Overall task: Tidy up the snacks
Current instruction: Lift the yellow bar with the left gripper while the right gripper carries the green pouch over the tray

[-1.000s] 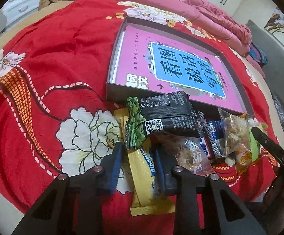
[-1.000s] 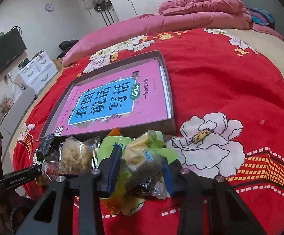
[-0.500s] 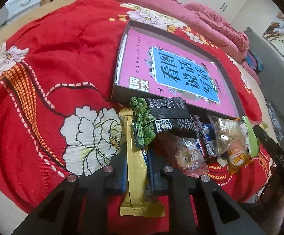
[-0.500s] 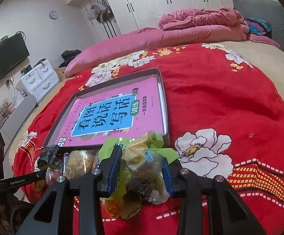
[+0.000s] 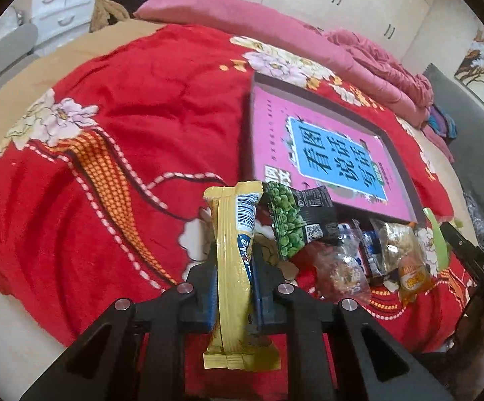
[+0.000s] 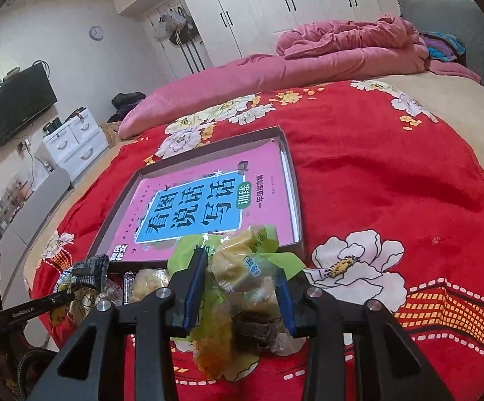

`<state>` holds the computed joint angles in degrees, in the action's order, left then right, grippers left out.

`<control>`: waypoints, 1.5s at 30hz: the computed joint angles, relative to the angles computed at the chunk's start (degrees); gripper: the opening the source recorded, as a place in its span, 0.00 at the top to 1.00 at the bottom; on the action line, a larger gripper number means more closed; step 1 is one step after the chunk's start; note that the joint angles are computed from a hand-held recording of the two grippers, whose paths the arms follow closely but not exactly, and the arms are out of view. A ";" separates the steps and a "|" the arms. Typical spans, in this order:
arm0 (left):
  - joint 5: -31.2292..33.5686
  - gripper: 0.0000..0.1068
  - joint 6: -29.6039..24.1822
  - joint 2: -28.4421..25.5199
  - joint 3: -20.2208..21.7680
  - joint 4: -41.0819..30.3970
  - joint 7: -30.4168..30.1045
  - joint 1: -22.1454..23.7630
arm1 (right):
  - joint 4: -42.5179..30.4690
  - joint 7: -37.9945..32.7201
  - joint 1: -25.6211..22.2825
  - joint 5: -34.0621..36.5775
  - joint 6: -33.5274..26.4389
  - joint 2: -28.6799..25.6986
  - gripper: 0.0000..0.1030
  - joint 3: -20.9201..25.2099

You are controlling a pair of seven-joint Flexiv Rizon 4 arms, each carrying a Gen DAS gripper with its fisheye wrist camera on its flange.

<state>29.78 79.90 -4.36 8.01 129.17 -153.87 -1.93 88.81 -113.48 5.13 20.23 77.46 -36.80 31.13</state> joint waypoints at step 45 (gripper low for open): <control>4.70 0.84 -0.08 -11.97 3.51 -18.12 1.67 -4.75 | -6.36 7.21 6.20 -6.32 1.45 -4.47 0.62 -3.35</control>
<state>34.48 79.82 -16.32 11.51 111.05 -152.20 -6.67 82.45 -106.27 11.32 13.91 78.91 -41.27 27.78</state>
